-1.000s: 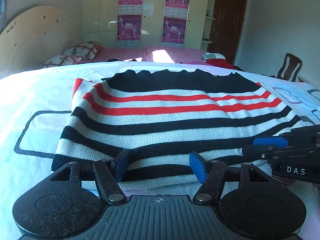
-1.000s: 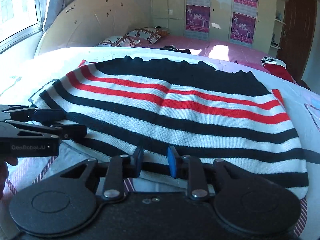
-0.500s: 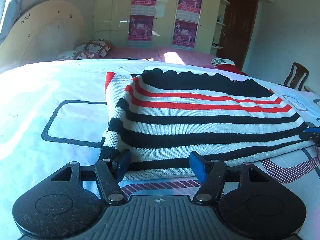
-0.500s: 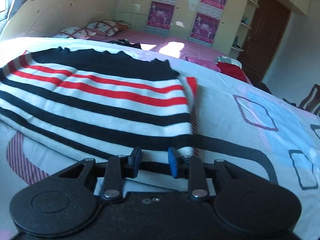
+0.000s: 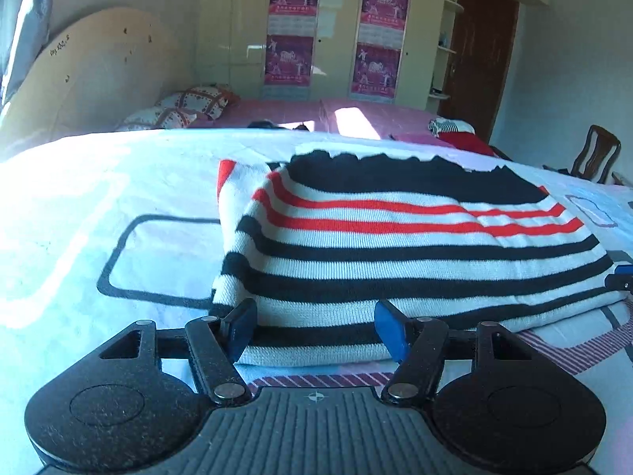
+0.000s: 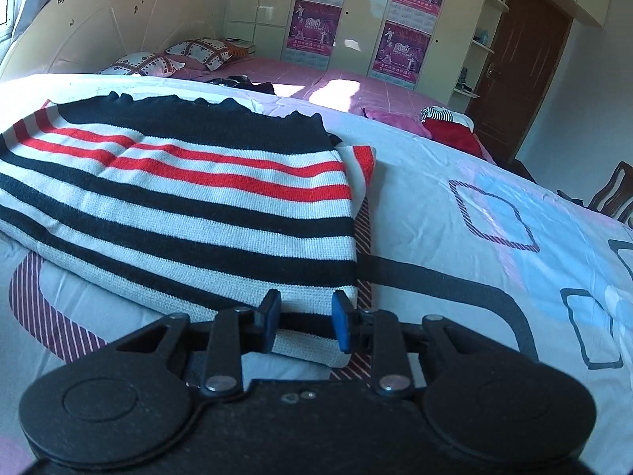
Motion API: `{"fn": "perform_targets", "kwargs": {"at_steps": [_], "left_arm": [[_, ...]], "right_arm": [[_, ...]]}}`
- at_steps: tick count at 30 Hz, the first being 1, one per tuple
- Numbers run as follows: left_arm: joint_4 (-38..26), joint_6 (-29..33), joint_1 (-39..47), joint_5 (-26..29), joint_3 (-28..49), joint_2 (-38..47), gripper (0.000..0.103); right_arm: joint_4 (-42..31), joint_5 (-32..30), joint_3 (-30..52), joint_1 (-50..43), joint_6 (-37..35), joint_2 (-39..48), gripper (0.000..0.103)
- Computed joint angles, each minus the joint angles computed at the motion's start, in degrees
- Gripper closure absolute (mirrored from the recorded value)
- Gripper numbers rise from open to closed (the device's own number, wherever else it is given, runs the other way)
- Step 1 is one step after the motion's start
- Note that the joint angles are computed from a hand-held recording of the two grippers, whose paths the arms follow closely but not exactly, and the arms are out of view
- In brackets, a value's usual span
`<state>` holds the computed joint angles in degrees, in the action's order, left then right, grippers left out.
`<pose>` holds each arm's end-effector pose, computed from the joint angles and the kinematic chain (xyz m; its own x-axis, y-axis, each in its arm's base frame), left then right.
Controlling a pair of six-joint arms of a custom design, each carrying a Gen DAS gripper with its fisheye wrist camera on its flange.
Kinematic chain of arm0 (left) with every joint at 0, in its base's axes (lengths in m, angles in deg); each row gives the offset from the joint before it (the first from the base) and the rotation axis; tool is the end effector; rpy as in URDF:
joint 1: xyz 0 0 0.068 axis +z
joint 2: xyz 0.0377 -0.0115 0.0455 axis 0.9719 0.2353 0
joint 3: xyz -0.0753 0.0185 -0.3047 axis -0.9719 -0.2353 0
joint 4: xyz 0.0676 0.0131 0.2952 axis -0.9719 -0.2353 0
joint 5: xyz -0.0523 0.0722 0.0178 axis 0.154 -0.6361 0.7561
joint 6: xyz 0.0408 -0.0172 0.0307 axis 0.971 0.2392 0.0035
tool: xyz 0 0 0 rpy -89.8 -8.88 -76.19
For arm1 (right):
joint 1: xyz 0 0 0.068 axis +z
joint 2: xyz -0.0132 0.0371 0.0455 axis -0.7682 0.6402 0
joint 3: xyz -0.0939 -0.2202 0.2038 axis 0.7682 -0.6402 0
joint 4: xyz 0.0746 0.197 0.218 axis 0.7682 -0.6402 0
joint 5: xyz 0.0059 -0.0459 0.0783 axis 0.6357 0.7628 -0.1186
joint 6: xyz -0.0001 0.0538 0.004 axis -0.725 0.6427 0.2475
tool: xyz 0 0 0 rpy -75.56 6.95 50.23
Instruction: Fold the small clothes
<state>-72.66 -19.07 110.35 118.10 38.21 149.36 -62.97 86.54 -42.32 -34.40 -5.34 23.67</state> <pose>0.2123 0.1226 0.2104 -0.6201 -0.0346 -0.7838 0.0140 0.9984 -0.0552 0.2406 0.0610 0.2210 -0.6740 -0.2830 -0.6823 -0.2013 0.9591 -0.1990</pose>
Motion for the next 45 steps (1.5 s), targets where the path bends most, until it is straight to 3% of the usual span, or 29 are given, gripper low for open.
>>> {"fn": "perform_targets", "kwargs": {"at_steps": [6,7,9,16,24,25,26,27,31,34,37,40,45], "left_arm": [[0.5,2.0,0.7,-3.6,2.3,6.3,0.038],[0.3,1.2,0.9,-3.8,2.8,7.4,0.032],[-0.7,-1.9,2.8,-1.4,4.5,10.4,0.030],[-0.1,1.1,3.2,-0.4,4.9,12.2,0.030],[-1.4,1.5,3.9,0.7,6.2,13.2,0.029],[-2.8,1.1,3.8,-0.2,6.7,12.6,0.028],[-4.3,0.4,3.9,-1.5,7.0,11.2,0.028],[-5.6,-0.4,4.5,-1.6,6.7,9.4,0.028],[-13.3,-1.1,12.1,10.0,5.8,4.1,0.028],[-17.6,-4.5,15.1,17.5,5.4,5.7,0.029],[-12.4,-14.8,15.3,21.6,2.4,8.5,0.042],[-2.2,-25.7,14.1,22.7,-1.9,10.5,0.042],[13.0,-38.2,11.6,22.7,-5.8,12.8,0.042]], "right_arm": [[0.1,-0.9,0.2,-1.9,-0.7,1.0,0.073],[0.6,-0.7,-0.2,-2.1,-0.9,1.5,0.073],[1.2,-1.8,-0.6,-3.0,-0.8,1.5,0.072],[0.8,-11.5,-0.7,-9.8,4.0,1.9,0.071],[1.2,-13.5,-1.4,-11.9,6.8,1.2,0.060],[-0.3,-13.7,-0.9,-12.0,7.4,0.6,0.061],[-1.3,-15.4,-1.0,-12.6,7.8,-1.2,0.078],[-1.8,-17.7,-1.7,-13.4,7.9,-3.8,0.087],[-5.3,-20.4,-3.5,-14.8,8.5,-12.2,0.097],[-6.6,-20.5,-3.4,-12.7,10.5,-14.8,0.097],[-5.8,-19.0,-2.7,-7.7,13.2,-15.2,0.095],[-3.8,-17.2,-1.2,-2.7,15.7,-12.9,0.095],[1.7,-13.9,1.9,2.9,18.1,-4.4,0.095]]}}
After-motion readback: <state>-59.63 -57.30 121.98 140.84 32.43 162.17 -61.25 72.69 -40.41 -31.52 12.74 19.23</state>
